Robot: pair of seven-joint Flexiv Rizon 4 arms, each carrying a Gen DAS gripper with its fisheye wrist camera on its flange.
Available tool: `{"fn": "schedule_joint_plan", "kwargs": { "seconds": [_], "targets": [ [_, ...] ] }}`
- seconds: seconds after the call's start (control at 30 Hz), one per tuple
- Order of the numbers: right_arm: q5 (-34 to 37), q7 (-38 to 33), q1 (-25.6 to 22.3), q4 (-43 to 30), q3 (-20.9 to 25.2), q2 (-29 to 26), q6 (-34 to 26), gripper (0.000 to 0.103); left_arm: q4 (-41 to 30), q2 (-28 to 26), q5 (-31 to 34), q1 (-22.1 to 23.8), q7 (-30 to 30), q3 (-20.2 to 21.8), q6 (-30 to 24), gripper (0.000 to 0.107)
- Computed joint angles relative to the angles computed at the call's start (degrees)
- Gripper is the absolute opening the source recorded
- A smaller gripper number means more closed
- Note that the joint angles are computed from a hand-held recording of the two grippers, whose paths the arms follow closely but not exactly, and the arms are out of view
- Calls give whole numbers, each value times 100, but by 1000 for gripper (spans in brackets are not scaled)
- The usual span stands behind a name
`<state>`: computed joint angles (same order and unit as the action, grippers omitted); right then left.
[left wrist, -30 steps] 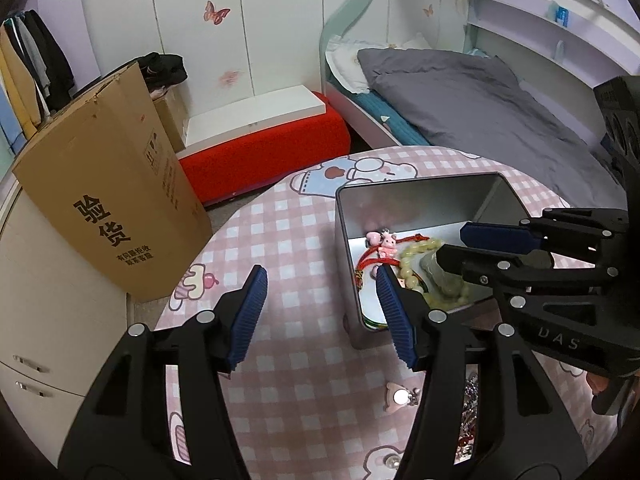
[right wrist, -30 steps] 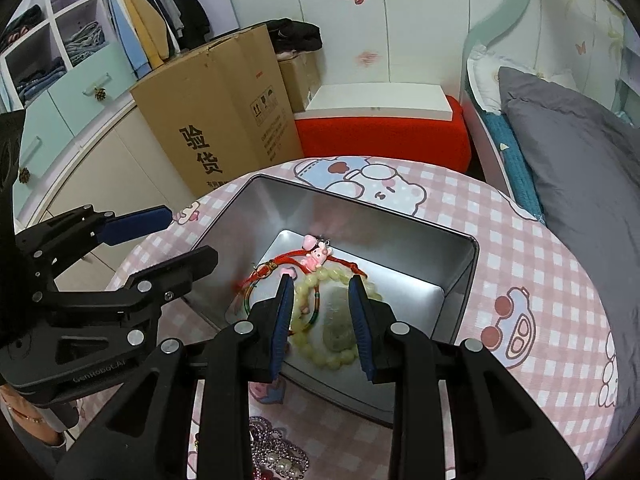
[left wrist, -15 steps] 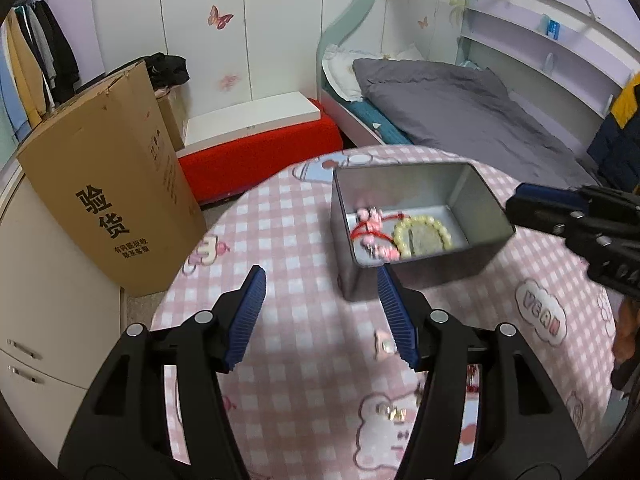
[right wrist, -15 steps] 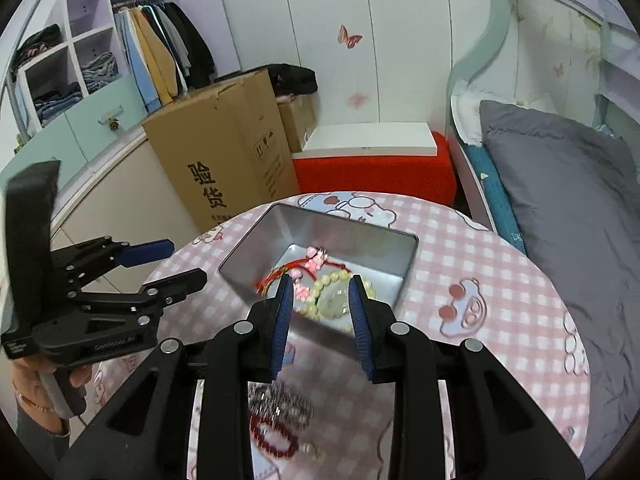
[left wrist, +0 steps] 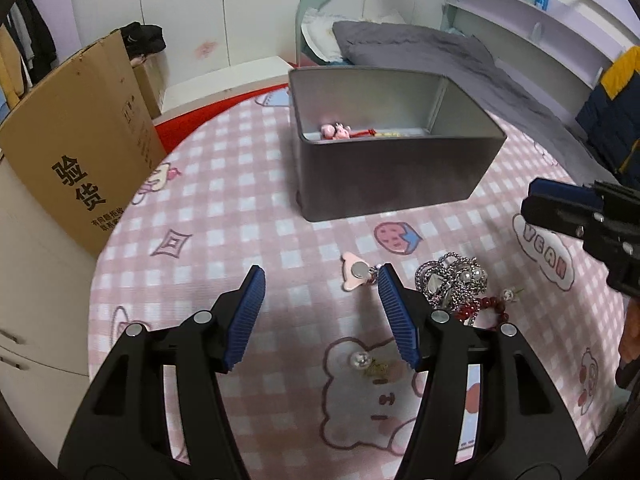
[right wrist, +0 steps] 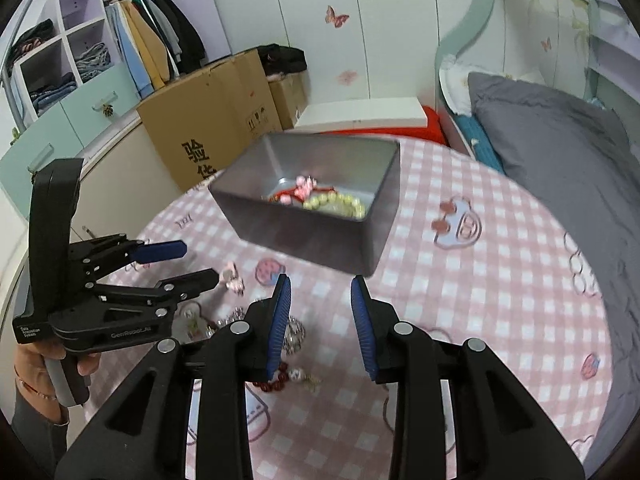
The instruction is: Organize jewelry
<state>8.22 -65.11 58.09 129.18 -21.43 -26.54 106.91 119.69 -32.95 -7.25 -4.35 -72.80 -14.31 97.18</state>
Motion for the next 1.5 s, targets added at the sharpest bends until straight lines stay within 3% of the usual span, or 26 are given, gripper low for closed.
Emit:
{"fn": "schedule_joint_plan", "kwargs": {
  "seconds": [0.2, 0.43, 0.5, 0.6, 0.7, 0.8, 0.87, 1.0, 1.4, 1.47, 1.5],
  "targets": [
    [-40, 56, -277, -42, 313, -114, 27, 30, -96, -135, 1, 55, 53, -109, -74, 59],
    [-147, 85, -555, -152, 582, -199, 27, 30, -207, -224, 14, -224, 57, 131, -21, 58],
    [-180, 86, -657, -160, 674, -205, 48, 30, -221, -251, 56, -225, 92, 118, 31, 41],
    [-177, 83, -646, -158, 658, -202, 46, 30, -202, -265, 117, -112, 171, -24, 46, 25],
    [-153, 92, -628, -165, 647, -208, 55, 31, -179, -281, 147, -62, 201, -94, 110, 22],
    [-149, 69, -541, -155, 582, -172, 42, 31, -80, -255, 128, 234, 150, -404, 124, 21],
    [-157, 54, -506, -148, 572, -135, 31, 31, 105, -196, 165, 748, 142, -889, 166, 8],
    [-233, -8, -378, -175, 559, -60, -19, 31, 480, -22, 310, 1564, 26, -1558, 319, 8],
    [-1038, -30, -385, -642, 1029, -309, -477, 31, 1175, 295, 1034, 2784, -405, -2287, 582, 8],
    [-1159, 27, -276, -704, 939, -397, -537, 30, 1218, 311, 1100, 2858, -463, -2302, 608, 8],
    [-1205, 80, -35, -741, 676, -459, -680, 30, 1231, 304, 1138, 2921, -482, -2329, 613, 8]
  ]
}}
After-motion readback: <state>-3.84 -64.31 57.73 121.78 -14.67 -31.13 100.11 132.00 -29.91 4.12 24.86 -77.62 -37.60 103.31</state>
